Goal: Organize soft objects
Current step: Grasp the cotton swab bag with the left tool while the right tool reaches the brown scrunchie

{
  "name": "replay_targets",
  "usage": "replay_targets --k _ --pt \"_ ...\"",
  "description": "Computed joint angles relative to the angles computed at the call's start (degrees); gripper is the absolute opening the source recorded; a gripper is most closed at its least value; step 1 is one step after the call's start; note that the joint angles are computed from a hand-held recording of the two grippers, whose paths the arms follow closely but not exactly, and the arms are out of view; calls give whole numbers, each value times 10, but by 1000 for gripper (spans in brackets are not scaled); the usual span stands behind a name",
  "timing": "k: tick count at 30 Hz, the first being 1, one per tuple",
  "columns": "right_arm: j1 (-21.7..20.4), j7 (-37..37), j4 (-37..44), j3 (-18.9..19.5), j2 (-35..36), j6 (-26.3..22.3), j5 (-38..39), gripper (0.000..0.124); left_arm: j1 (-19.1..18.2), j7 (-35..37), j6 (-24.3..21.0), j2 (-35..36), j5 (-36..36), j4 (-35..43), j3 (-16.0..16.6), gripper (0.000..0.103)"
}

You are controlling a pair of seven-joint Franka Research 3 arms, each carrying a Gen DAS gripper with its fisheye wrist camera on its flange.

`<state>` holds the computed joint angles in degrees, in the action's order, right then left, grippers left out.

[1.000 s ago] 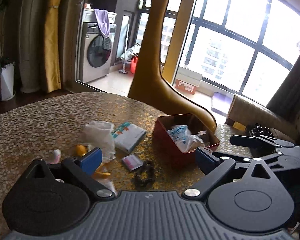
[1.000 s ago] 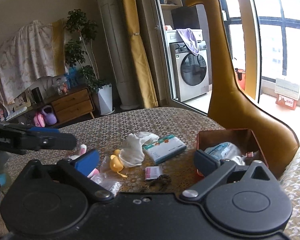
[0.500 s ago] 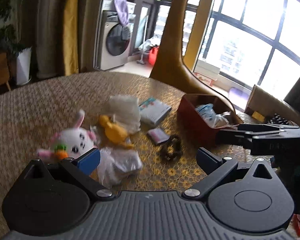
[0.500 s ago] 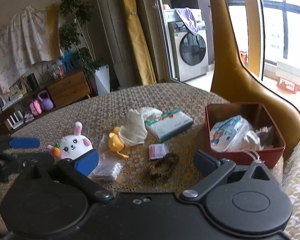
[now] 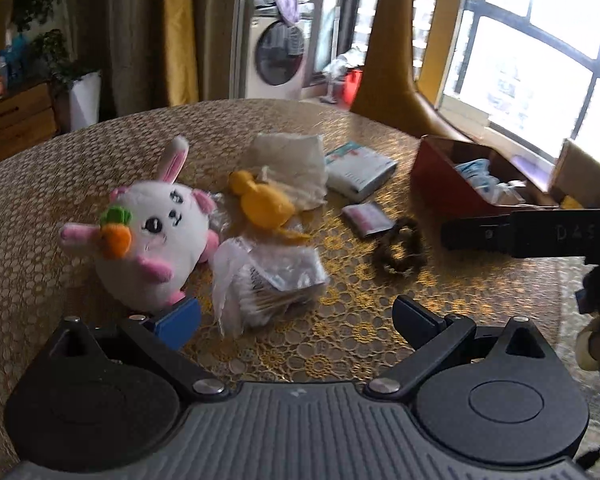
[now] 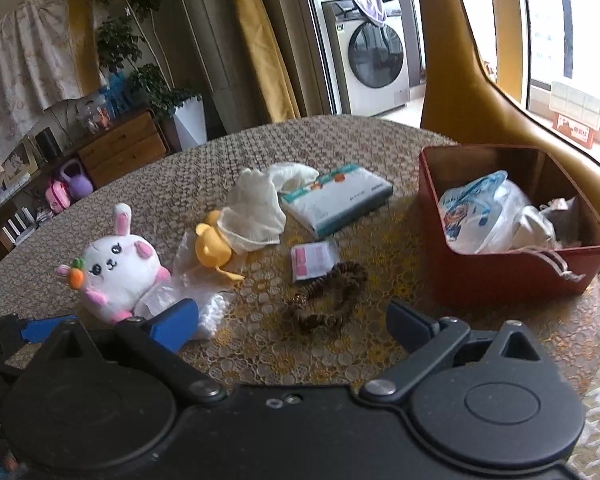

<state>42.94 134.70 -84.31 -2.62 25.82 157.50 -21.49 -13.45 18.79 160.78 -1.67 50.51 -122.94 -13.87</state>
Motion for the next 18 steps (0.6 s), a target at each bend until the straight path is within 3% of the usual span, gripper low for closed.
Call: replay_targets --k 11,18 --pt "-15 -48 54 8 55 -27 47 97 -33 -91 -73 66 83 60 10 103" --pt "-23 -102 104 16 94 -50 78 95 -46 -109 -92 95 92 82 23 103"
